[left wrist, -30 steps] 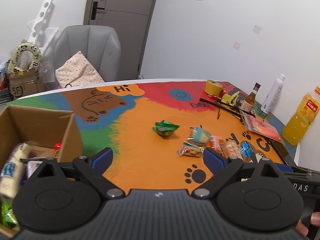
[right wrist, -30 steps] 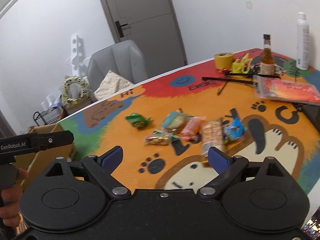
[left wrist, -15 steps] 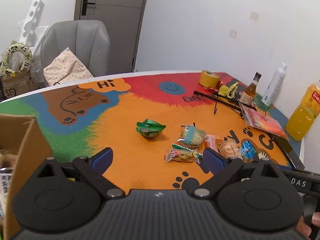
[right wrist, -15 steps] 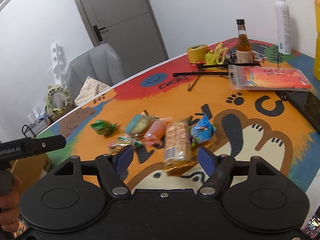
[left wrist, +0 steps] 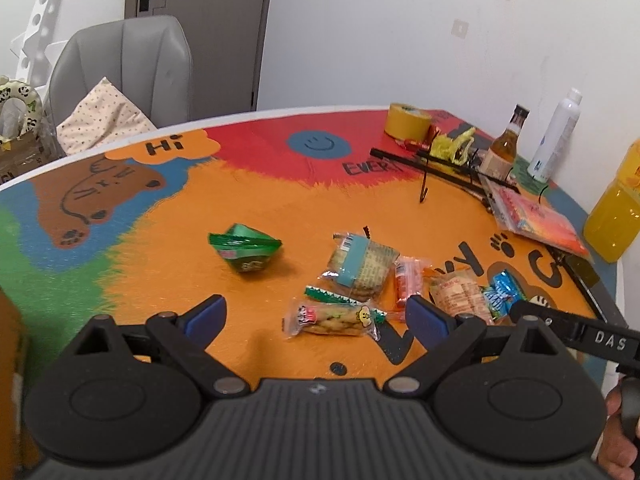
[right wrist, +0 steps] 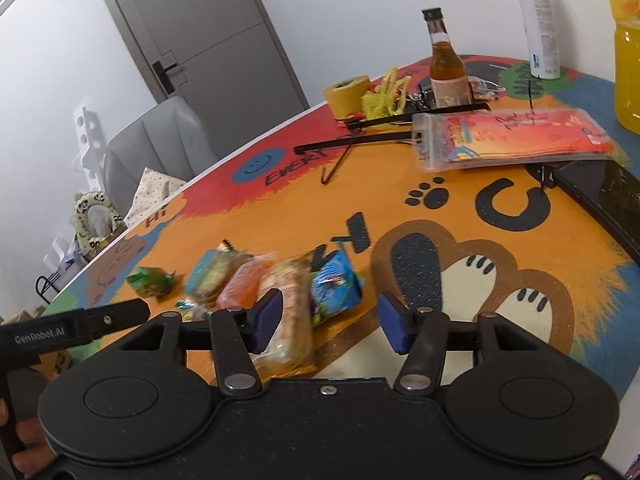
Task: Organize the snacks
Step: 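Grasp the blue chip bag with the right tool while the left tool grasps the cracker packet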
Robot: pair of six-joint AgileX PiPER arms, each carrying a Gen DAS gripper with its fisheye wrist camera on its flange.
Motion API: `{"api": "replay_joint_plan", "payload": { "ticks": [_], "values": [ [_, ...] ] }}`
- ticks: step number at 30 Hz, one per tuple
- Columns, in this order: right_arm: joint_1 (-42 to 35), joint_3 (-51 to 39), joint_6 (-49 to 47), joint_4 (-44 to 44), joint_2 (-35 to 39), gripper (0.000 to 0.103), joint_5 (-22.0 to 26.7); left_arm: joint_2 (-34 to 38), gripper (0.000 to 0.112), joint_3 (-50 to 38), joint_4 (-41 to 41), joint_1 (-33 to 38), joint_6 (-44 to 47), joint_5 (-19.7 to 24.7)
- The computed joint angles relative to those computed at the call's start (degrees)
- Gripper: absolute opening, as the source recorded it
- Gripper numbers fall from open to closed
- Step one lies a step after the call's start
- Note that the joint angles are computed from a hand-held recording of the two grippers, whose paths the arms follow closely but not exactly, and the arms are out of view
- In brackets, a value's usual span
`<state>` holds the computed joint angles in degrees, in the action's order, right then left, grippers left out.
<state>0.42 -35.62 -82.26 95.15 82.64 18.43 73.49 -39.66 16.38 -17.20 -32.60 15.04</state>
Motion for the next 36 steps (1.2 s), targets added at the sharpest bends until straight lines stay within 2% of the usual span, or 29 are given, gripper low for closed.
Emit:
{"api": "replay_joint_plan", "payload": {
  "ticks": [12,18,21,23,24,27,30,36],
  "values": [
    [-2.2,-4.4,-3.1,2.7,7.4,0.053,3.1,10.1,0.092,-4.3,11.9,-2.7,-13.0,-1.0],
    [-2.0,-5.6,-3.5,2.9,8.9,0.051,3.2,11.8,0.082,-5.1,10.6,-2.8,-12.0,-1.2],
    [-1.8,-5.5,-5.1,4.5,9.2,0.044,3.2,12.2,0.073,-5.0,11.6,-2.9,-12.8,-1.0],
    [-2.1,-6.1,-2.4,1.5,9.7,0.026,4.2,12.1,0.064,-4.6,15.6,-3.5,-16.4,-1.0],
    [-2.4,-6.0,-1.6,0.7,9.6,0.026,4.7,11.9,0.06,-4.6,16.0,-3.6,-16.6,-0.8],
    [-1.9,-4.9,-3.9,2.7,8.5,0.025,3.9,11.0,0.054,-4.2,9.6,-2.7,-10.2,-1.4],
    [-2.0,-3.9,-4.7,3.5,7.0,0.024,4.0,9.5,0.053,-3.2,12.9,-2.8,-13.6,-1.4],
    [-1.0,-2.1,-2.2,2.4,2.6,0.024,1.9,4.5,0.052,-1.4,6.5,-2.3,-6.8,-0.9]
  ]
}}
